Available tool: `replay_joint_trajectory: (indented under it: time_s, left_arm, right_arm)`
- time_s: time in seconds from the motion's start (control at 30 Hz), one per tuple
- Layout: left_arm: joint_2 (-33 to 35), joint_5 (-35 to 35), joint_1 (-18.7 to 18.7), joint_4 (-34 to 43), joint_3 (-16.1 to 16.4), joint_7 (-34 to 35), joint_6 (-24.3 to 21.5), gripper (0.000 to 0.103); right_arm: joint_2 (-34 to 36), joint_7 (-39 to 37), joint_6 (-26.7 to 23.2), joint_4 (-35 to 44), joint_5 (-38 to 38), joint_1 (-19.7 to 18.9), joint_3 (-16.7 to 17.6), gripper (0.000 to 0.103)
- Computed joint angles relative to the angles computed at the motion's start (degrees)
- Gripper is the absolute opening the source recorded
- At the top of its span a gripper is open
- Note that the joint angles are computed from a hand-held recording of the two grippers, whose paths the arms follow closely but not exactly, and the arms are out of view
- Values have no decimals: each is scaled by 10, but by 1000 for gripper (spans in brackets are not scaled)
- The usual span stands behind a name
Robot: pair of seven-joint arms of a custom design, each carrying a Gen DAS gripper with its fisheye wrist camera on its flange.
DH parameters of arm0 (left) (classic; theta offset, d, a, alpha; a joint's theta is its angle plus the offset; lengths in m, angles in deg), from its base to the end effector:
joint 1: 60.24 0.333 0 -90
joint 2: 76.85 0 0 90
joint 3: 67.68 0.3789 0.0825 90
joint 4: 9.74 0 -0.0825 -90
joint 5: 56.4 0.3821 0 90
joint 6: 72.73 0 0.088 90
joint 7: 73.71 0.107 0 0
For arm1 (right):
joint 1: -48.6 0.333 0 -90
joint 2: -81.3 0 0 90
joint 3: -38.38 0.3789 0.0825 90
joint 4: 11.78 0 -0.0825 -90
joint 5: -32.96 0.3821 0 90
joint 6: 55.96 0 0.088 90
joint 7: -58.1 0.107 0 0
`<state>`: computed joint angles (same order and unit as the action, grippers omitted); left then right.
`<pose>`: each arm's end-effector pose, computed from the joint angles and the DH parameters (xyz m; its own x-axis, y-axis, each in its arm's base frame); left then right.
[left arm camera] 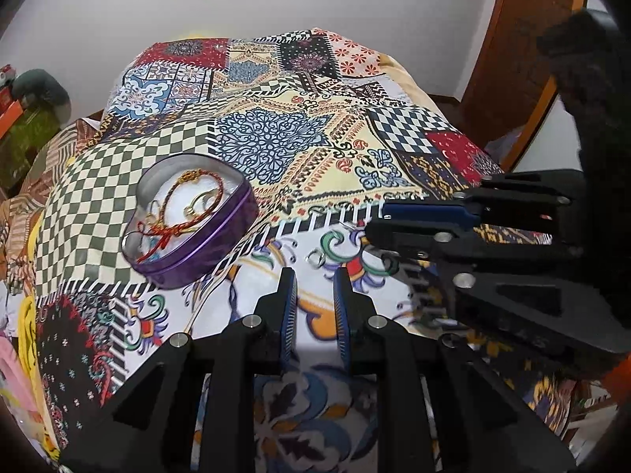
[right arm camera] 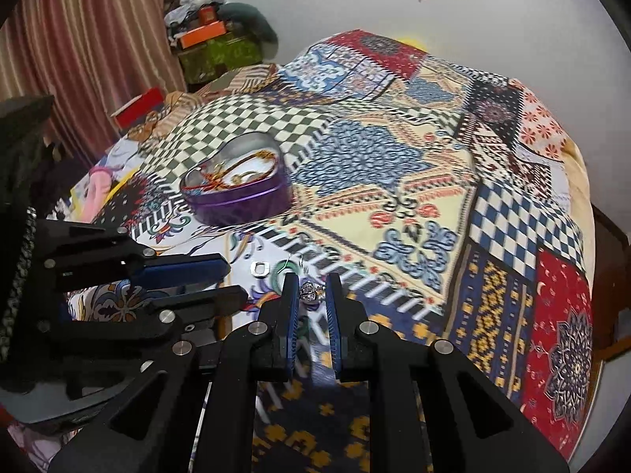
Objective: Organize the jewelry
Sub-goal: 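Carry the silver ring in the right tool over the tin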
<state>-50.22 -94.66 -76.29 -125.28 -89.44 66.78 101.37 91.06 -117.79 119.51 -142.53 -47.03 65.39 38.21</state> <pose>0.5658 -0.3457 0.3402 -0.7394 -0.6670 0.0915 -0.5768 0.5576 -0.5970 0.4904 0.2279 0.3711 0.0486 -0.9944 -0.0935 -0.7834 0.0202 -0.6212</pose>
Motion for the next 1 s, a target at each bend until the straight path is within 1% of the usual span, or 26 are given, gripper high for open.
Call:
replay_joint_trajectory:
  time_s: [0.2,0.27,0.37,0.43,0.67,0.8,0.97,1.0]
  left_arm:
    - [14,26,-29,21,27,-42,-8,17]
    - [15,43,-47,24,48,-63,-7,8]
    - [17,50,-43,26,43,-70,-6,8]
    - [16,52,-39,21,38,-70,4,8]
    - [0,21,11,-5,-19,-35,35,8]
    - [-12,-17,60,-17,-72,4,56,8]
    - [-24,-57,109,-27,-124,44,82,8]
    - [-25,-67,125,-29,-140,54,87,8]
  right_arm:
    - [-12,53,-1,-4,-50,-7,-2,12]
    - [-13,66,1,-4,-61,-11,1,12]
    - [-13,80,2,-2,-71,-16,5,12]
    - [-15,85,0,-1,-74,-17,7,12]
    - [-33,89,-17,-1,-73,-17,14,12]
    - [-44,91,-30,1,-74,-15,19,12]
    - [-56,104,-47,11,-85,-10,27,12]
    - [-58,107,-51,13,-87,-8,29,12]
